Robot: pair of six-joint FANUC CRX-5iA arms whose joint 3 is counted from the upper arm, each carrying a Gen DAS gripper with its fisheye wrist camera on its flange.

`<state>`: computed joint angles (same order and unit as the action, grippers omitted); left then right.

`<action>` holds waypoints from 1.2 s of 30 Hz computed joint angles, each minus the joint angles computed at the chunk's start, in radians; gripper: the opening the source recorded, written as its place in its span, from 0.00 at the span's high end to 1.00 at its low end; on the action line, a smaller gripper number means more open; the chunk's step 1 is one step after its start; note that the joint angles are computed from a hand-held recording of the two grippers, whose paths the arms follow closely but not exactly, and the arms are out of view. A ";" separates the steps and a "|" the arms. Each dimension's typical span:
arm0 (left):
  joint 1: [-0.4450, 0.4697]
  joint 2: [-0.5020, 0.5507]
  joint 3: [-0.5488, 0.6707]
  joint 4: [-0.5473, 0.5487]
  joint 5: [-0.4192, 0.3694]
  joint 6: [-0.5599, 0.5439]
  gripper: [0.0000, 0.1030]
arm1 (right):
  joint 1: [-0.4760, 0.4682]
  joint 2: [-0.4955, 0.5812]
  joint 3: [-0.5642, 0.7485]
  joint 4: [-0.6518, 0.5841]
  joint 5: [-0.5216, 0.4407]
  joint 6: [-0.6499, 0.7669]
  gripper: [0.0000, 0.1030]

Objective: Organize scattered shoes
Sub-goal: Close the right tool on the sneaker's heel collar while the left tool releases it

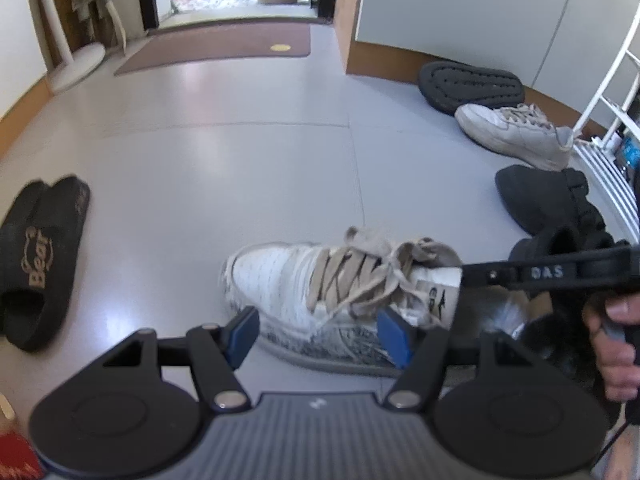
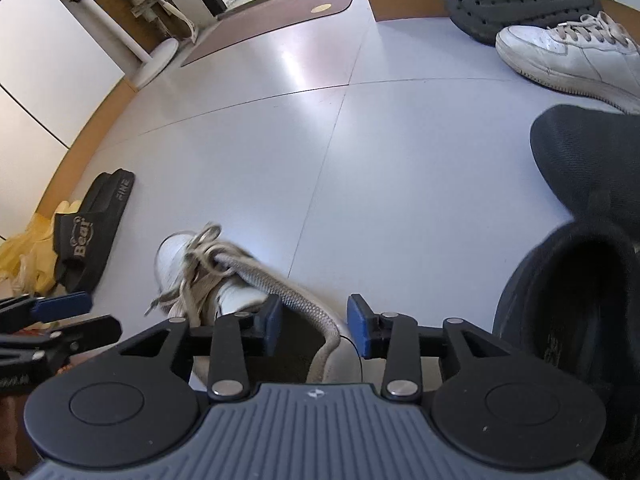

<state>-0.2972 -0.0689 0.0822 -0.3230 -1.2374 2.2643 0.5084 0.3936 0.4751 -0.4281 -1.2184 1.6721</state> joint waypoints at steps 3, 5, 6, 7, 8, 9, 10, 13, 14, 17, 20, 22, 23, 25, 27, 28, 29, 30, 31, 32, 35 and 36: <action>-0.012 0.003 0.012 -0.012 -0.001 -0.008 0.33 | -0.005 0.031 0.041 0.001 -0.034 -0.045 0.49; -0.013 0.003 0.013 -0.013 -0.009 -0.002 0.33 | -0.010 0.044 0.061 0.003 -0.052 -0.060 0.49; -0.011 0.005 0.013 -0.011 -0.018 0.004 0.33 | -0.013 0.047 0.066 0.004 -0.055 -0.057 0.48; -0.007 0.005 0.011 -0.005 -0.024 0.012 0.33 | -0.017 0.047 0.068 0.004 -0.052 -0.047 0.47; -0.004 0.005 0.010 -0.002 -0.024 0.015 0.33 | -0.020 0.045 0.066 0.009 -0.043 -0.043 0.45; -0.002 0.005 0.007 0.000 -0.026 0.017 0.33 | -0.021 0.042 0.060 0.018 -0.030 -0.050 0.44; -0.002 0.006 0.007 -0.002 -0.032 0.016 0.33 | -0.022 0.040 0.055 0.026 -0.022 -0.063 0.44; -0.001 0.004 0.006 -0.002 -0.033 0.025 0.33 | -0.025 0.033 0.041 0.021 -0.020 -0.068 0.44; -0.001 0.003 0.005 -0.002 -0.031 0.026 0.33 | -0.024 0.031 0.038 0.016 -0.020 -0.065 0.44; 0.000 0.000 0.001 -0.002 -0.013 0.033 0.33 | -0.029 0.011 0.021 -0.012 -0.017 -0.040 0.44; 0.004 -0.006 -0.006 0.004 0.004 0.036 0.33 | -0.042 -0.012 0.007 -0.046 -0.028 -0.037 0.44; 0.005 -0.014 -0.013 0.000 0.019 0.049 0.33 | -0.050 -0.029 -0.005 -0.066 -0.037 -0.037 0.44; 0.006 -0.016 -0.016 -0.001 0.022 0.052 0.33 | -0.051 -0.037 -0.011 -0.068 -0.041 -0.042 0.44; 0.008 -0.025 -0.023 -0.007 0.032 0.062 0.33 | -0.060 -0.055 -0.027 -0.075 -0.057 -0.067 0.44; 0.010 -0.034 -0.031 -0.012 0.037 0.073 0.33 | -0.066 -0.066 -0.036 -0.078 -0.070 -0.089 0.44; 0.012 -0.038 -0.035 -0.013 0.038 0.078 0.33 | -0.068 -0.075 -0.044 -0.079 -0.076 -0.102 0.44; 0.013 -0.041 -0.037 -0.014 0.038 0.081 0.33 | -0.070 -0.084 -0.053 -0.080 -0.077 -0.109 0.44; 0.014 -0.046 -0.040 -0.019 0.036 0.087 0.33 | -0.071 -0.096 -0.062 -0.084 -0.076 -0.109 0.44; 0.015 -0.051 -0.043 -0.024 0.034 0.095 0.33 | -0.072 -0.104 -0.068 -0.089 -0.076 -0.105 0.44; 0.016 -0.053 -0.044 -0.027 0.033 0.099 0.33 | -0.072 -0.110 -0.072 -0.094 -0.079 -0.100 0.44; 0.025 -0.057 -0.046 -0.032 0.025 0.116 0.33 | -0.072 -0.133 -0.085 -0.117 -0.097 -0.074 0.44; 0.027 -0.057 -0.047 -0.030 0.024 0.118 0.33 | -0.073 -0.137 -0.085 -0.127 -0.107 -0.066 0.44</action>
